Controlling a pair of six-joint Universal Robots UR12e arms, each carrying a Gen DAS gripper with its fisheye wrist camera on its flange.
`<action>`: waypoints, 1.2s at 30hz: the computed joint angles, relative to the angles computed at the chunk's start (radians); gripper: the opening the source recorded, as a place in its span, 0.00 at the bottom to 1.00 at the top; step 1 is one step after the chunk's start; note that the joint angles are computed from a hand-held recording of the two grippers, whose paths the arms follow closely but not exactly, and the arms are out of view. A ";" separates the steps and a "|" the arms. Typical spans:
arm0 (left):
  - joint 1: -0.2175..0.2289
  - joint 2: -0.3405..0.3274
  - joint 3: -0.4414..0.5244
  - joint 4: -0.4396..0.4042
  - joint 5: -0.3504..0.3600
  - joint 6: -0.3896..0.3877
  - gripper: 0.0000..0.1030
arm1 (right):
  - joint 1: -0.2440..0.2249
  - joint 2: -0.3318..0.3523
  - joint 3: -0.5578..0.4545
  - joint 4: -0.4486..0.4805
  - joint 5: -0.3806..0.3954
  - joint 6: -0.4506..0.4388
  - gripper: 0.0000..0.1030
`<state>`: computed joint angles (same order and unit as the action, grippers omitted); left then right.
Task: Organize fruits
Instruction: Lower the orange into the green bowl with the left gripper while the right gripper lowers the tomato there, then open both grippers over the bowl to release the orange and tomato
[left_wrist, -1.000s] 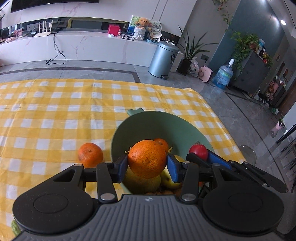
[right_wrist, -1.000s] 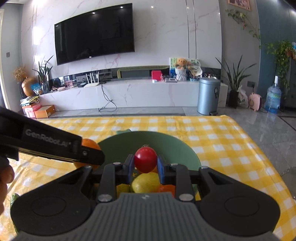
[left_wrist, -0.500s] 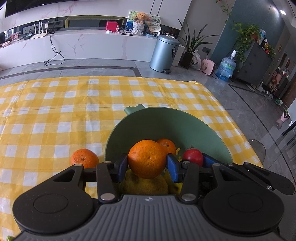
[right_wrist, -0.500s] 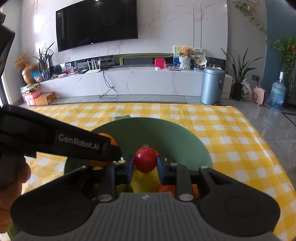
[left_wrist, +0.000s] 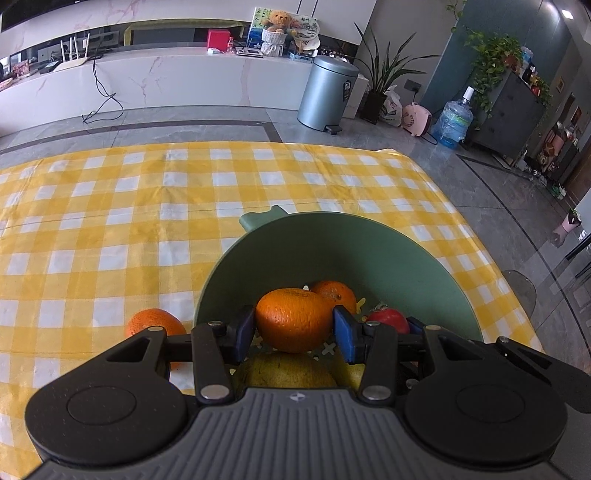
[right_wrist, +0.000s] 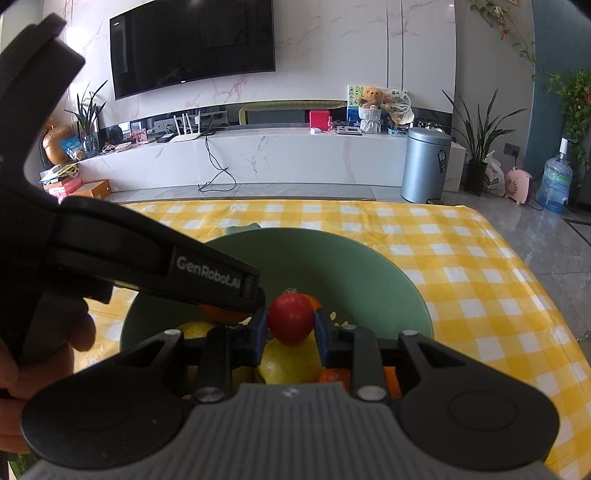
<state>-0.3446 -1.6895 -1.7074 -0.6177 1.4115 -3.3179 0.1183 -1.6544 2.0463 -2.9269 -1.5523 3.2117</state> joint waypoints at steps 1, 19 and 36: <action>0.001 0.000 0.001 -0.003 -0.002 0.000 0.50 | -0.001 0.000 0.001 -0.003 0.003 0.002 0.24; -0.010 0.042 -0.022 0.037 0.032 0.024 0.57 | 0.011 -0.010 0.017 -0.044 -0.026 0.035 0.41; 0.005 0.189 -0.094 -0.021 0.139 -0.024 0.57 | 0.035 -0.075 0.080 -0.166 -0.035 0.112 0.71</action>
<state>-0.3394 -1.5009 -1.8016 -0.6392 1.5504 -3.3422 0.1535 -1.7299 2.1261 -3.0931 -1.5868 3.3237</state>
